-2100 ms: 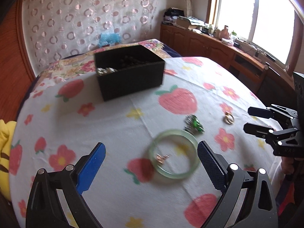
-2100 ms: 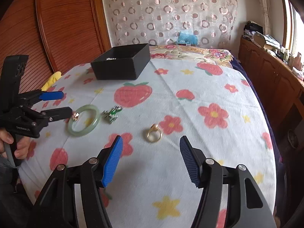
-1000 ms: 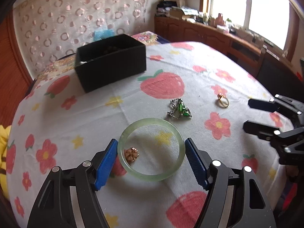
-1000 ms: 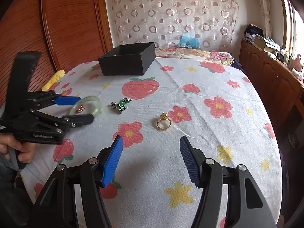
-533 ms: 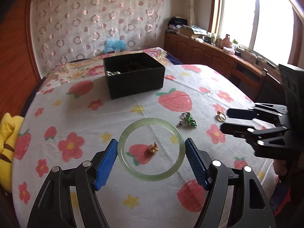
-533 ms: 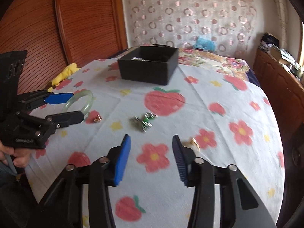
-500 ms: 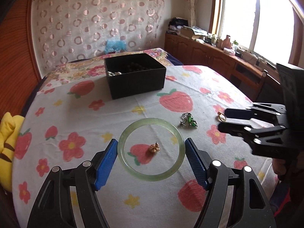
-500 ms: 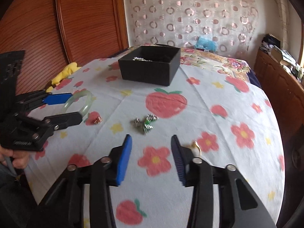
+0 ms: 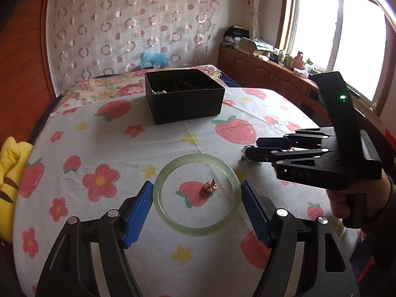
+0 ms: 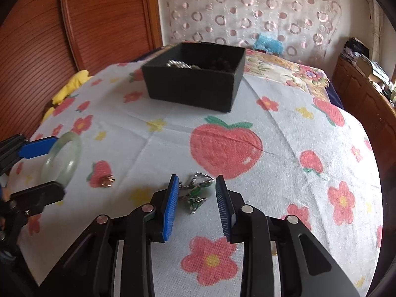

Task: Organize jewelry
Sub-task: 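Grasp the green pendant with the right tool while the left tool grasps the jade bangle, then carry the pendant and jade bangle into the black box and release both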

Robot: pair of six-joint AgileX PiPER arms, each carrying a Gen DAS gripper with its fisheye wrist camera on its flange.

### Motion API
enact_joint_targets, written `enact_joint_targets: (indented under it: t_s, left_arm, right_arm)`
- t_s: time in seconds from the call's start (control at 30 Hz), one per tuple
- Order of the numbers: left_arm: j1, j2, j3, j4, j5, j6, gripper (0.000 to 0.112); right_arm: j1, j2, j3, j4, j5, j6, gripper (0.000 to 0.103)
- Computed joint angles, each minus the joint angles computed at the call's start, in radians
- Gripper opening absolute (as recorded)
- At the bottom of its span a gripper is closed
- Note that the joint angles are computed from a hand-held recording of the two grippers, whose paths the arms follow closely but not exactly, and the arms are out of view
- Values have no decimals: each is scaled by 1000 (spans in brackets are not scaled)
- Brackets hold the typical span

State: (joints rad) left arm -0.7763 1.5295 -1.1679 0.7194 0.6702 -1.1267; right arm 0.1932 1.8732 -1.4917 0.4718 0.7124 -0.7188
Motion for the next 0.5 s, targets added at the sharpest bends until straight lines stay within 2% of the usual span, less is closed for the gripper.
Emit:
enact_joint_targets:
  t_s: [0.1, 0.17, 0.27, 0.5]
  left_arm:
    - [3, 3, -2, -7, -6, 8, 69]
    - [2, 4, 0, -7, -9, 8, 69]
    - [0, 5, -1, -6, -6, 6, 69]
    - [1, 5, 2, 3, -7, -2, 69]
  right_arm:
    - [-3, 7, -2, 9, 1, -3, 31]
    - [0, 8, -1, 1, -2, -1, 19]
    - [1, 1, 10, -7, -13, -14, 12]
    - [-26, -17, 14, 47, -5, -74, 12]
